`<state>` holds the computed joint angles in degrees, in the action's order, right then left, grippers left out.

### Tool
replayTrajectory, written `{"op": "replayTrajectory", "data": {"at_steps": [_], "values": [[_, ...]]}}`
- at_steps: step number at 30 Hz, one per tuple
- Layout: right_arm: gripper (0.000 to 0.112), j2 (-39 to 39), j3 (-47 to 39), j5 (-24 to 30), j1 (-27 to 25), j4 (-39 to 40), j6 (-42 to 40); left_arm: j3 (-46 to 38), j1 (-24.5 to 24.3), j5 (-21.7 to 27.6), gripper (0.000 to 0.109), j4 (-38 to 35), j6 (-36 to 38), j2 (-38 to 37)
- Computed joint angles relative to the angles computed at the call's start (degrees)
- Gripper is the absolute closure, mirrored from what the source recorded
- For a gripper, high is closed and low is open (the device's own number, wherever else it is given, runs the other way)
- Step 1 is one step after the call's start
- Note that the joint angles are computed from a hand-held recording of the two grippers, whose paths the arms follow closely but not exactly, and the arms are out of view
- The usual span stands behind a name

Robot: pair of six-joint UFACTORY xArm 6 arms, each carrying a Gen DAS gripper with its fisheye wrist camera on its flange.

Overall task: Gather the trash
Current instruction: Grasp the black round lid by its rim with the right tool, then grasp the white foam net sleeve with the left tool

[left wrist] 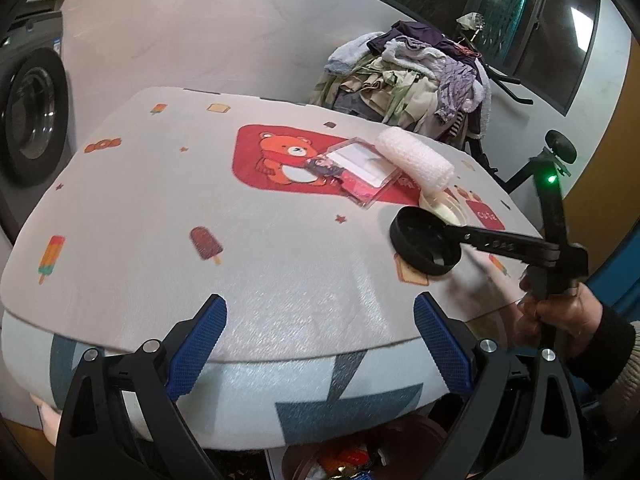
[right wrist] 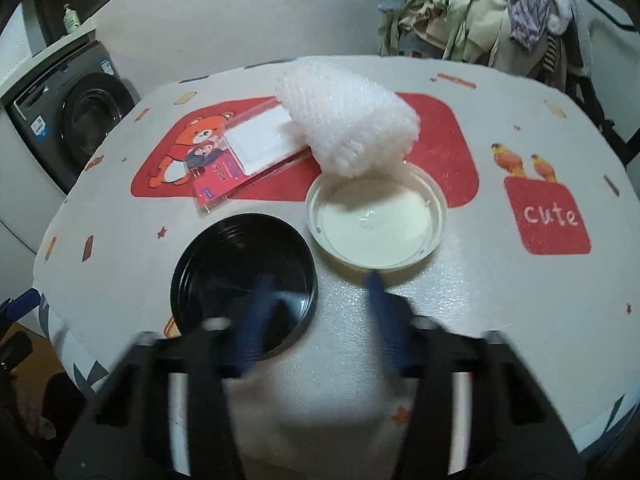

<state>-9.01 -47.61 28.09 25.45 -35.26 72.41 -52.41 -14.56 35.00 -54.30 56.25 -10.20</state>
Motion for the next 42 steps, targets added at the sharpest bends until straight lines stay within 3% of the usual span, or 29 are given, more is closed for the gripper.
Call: {"op": "replayTrajectory", "data": {"at_steps": [2,8,13,16,21,25,29,31,38,40,42], "values": [[0.089,0.7,-0.2,-0.6,-0.1,1.2,-1.1,-0.7,-0.4,0.0,0.016,0.1,-0.3,0.5],[0.103,-0.1,1.1,-3.5,0.0,-1.3,-0.4,-3.4,-1.5,0.9,0.016,1.8,-3.8,2.6],[0.103,-5.9,4.4,-3.5,-0.2,-10.6,7.6,-8.8,-2.2,4.8,0.016,2.1,-7.6,6.4],[0.103,-11.1,7.1,0.1,-0.6,-15.4,12.7,-14.0,-2.8,8.6,0.016,1.6,-10.7,9.8],[0.103,-18.5,11.6,5.2,-2.2,-17.6,15.6,-28.9,-5.1,17.7,0.022,-0.9,-19.4,20.6],[0.103,-24.4,16.1,7.0,-3.9,-17.6,17.3,-40.8,-8.8,17.1,0.035,0.9,-26.7,29.9],[0.103,-30.0,20.2,9.1,-4.4,-17.2,18.9,-56.5,-11.3,18.3,0.038,2.1,-35.7,41.9],[0.103,-32.0,21.7,9.9,-4.3,-17.0,19.4,-64.5,-12.7,17.6,0.04,6.5,-41.2,47.7],[0.103,-37.0,25.3,11.7,-4.5,-16.0,20.2,-87.8,-14.6,24.9,0.04,13.8,-53.4,63.7],[0.103,-37.4,25.7,11.7,-4.5,-15.6,20.1,-87.7,-15.0,25.0,0.06,14.7,-53.3,64.0],[0.103,-37.8,25.9,12.1,-4.3,-15.4,20.0,-82.5,-15.3,22.3,0.071,15.2,-50.5,61.0]]}}
